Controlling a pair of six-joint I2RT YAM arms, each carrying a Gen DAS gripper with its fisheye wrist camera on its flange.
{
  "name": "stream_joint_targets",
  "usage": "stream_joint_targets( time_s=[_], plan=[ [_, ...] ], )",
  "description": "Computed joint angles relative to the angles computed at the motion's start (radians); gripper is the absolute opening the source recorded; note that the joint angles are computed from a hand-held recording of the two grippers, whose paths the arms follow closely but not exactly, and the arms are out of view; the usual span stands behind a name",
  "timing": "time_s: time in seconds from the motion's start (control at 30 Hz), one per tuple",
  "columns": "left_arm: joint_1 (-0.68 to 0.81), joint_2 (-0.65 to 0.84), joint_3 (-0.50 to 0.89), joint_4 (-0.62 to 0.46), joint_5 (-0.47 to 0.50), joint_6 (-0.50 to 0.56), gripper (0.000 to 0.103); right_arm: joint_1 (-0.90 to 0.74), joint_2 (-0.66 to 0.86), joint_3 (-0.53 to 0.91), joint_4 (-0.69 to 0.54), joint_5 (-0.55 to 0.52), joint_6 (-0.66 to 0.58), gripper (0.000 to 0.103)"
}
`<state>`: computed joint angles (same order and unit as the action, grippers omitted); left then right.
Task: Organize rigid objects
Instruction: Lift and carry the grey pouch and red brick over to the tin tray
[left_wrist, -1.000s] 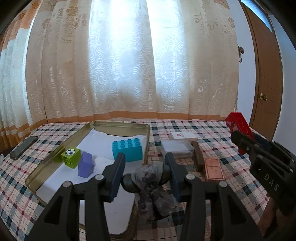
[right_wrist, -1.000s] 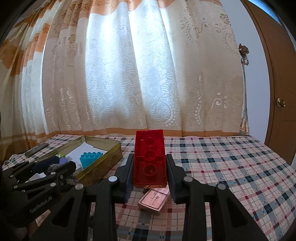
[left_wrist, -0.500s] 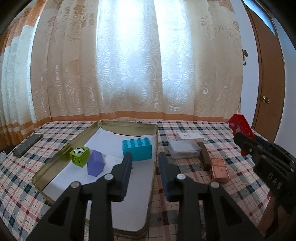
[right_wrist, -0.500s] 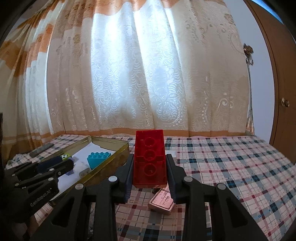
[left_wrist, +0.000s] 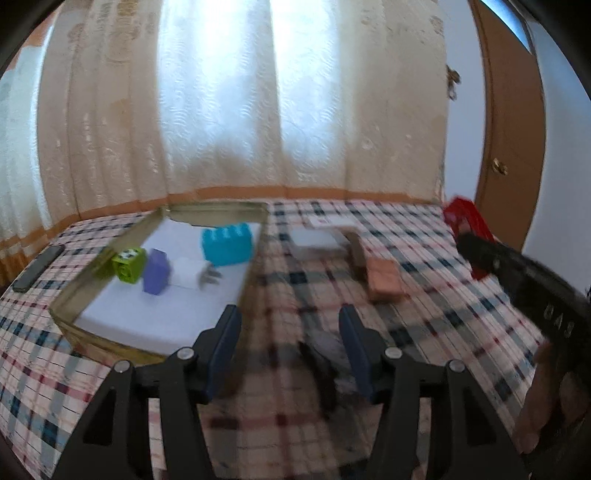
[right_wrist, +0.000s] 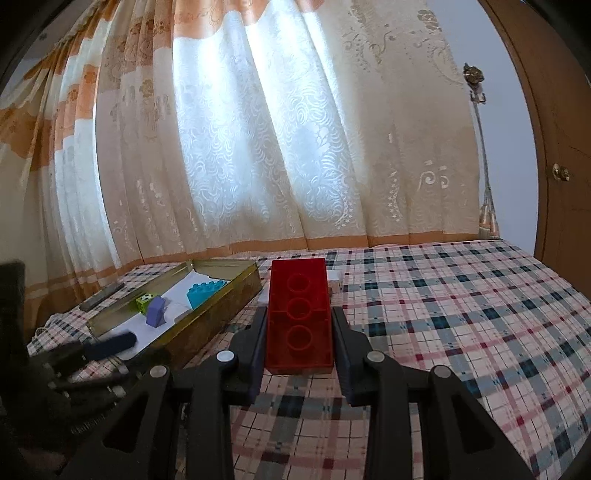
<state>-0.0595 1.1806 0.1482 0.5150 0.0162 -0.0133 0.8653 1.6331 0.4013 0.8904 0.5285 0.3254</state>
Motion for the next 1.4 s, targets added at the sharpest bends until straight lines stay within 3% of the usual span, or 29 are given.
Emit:
stream_joint_targets(
  time_s=[0.17,0.27,0.57,0.6,0.63,0.7,1.1,1.4],
  plan=[
    [-0.102,0.023,0.024,-0.071,-0.034,-0.022,0.056,0.018,-0.005,-0.029,0.042,0.019,-0.007,0.035],
    [-0.14,0.092,0.079,-0.127,-0.073,-0.036,0.065,0.02,-0.002,-0.051,0.082,0.014,-0.004,0.035],
    [-0.079,0.257,0.22,-0.265,0.036,-0.061,0.069,-0.004,0.024,-0.066,0.119,-0.036,0.028,0.035],
    [-0.074,0.268,0.229,-0.269,0.048,-0.064,0.066,-0.007,0.027,-0.068,0.122,-0.042,0.031,0.035],
    [-0.071,0.275,0.233,-0.267,0.053,-0.064,0.054,-0.008,0.028,-0.069,0.122,-0.047,0.034,0.035],
    [-0.071,0.281,0.234,-0.265,0.062,-0.056,0.044,-0.01,0.029,-0.073,0.129,-0.05,0.036,0.035],
    [-0.054,0.102,0.118,-0.142,0.029,-0.015,0.042,0.002,0.011,-0.048,0.084,-0.051,0.017,0.035],
    [0.126,-0.054,0.129,-0.194,0.106,0.033,0.042,-0.01,0.009,0.049,-0.011,-0.133,-0.007,0.035]
  ],
)
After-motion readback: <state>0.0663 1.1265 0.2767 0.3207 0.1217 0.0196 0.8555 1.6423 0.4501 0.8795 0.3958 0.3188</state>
